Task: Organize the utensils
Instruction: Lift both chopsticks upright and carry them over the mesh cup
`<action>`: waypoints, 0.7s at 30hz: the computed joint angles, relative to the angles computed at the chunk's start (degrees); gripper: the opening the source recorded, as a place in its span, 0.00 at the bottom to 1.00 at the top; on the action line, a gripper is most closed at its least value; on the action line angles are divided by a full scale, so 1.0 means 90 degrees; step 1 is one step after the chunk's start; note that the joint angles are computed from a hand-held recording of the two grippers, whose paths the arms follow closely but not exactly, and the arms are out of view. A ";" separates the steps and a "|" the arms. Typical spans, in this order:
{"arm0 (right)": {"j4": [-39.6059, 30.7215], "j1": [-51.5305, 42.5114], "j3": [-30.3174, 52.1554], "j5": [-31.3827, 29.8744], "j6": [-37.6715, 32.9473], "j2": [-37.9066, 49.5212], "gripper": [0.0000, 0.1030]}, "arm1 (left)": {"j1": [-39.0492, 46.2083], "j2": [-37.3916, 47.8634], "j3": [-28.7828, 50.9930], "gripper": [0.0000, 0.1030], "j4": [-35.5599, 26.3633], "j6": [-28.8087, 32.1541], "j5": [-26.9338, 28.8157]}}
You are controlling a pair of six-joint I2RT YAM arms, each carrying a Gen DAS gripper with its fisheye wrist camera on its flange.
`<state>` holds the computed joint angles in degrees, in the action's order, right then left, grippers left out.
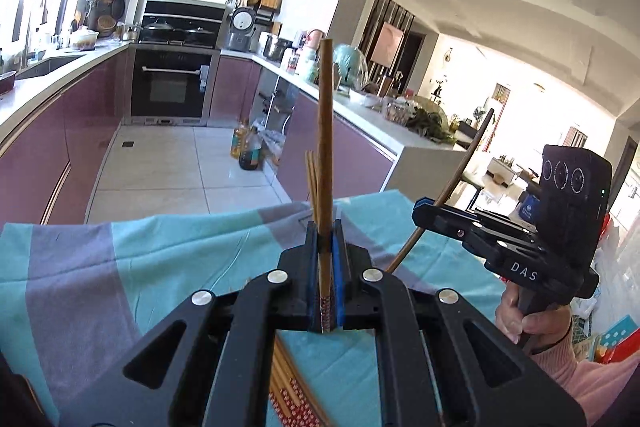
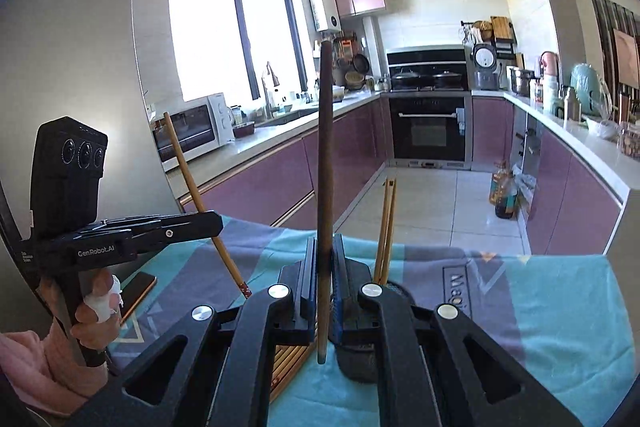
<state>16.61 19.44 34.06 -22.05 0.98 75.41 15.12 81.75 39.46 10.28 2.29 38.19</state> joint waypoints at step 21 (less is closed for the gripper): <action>-0.0111 -0.0070 0.0819 0.0460 -0.0203 0.1118 0.06 | -0.1407 0.0821 0.0991 0.07 -0.0406 -0.0010 -0.1460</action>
